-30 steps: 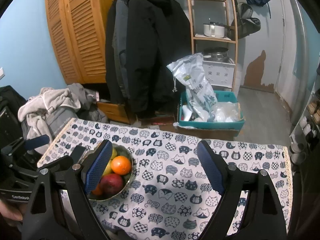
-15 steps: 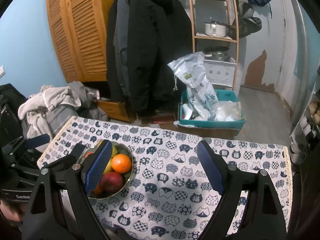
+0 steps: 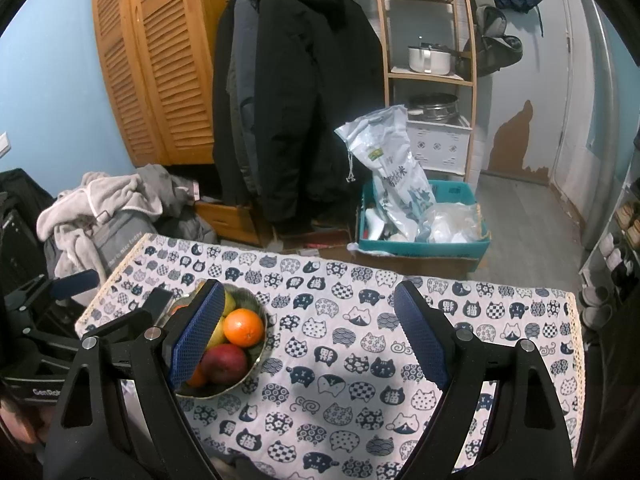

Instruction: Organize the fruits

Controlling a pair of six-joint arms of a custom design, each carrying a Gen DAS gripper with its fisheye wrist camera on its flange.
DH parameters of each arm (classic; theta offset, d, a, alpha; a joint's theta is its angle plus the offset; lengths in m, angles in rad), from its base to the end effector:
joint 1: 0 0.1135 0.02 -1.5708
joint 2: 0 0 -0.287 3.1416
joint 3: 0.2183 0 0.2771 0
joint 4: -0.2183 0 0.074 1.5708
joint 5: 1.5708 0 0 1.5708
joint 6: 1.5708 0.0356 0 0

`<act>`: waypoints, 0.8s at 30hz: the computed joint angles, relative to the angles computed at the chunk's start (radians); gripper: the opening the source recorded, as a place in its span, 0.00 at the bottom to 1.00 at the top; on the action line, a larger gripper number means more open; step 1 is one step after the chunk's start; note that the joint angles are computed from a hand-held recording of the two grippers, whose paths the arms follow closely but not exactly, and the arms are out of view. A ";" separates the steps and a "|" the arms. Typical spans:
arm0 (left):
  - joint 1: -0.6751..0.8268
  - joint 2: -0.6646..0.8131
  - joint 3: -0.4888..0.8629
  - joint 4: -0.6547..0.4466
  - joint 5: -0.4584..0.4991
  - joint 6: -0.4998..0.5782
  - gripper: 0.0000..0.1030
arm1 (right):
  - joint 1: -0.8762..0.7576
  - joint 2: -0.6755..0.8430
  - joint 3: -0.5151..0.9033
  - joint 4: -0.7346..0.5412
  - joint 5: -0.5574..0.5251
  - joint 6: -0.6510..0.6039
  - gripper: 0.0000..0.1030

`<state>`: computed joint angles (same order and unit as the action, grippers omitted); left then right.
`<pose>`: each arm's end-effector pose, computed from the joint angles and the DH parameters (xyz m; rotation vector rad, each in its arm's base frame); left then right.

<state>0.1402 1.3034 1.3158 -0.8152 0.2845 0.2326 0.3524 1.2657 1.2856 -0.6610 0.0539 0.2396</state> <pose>0.2876 0.0305 0.3759 0.2427 2.3253 -0.1537 0.2736 0.0986 0.3871 -0.0953 2.2219 0.2680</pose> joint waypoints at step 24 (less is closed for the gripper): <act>-0.004 -0.001 0.009 -0.029 0.009 -0.028 0.99 | -0.009 -0.005 0.000 -0.003 -0.009 -0.005 0.83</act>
<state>0.1367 1.3023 1.3249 -0.8442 0.2939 0.2048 0.3431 1.2608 1.2855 -0.6636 0.0452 0.2348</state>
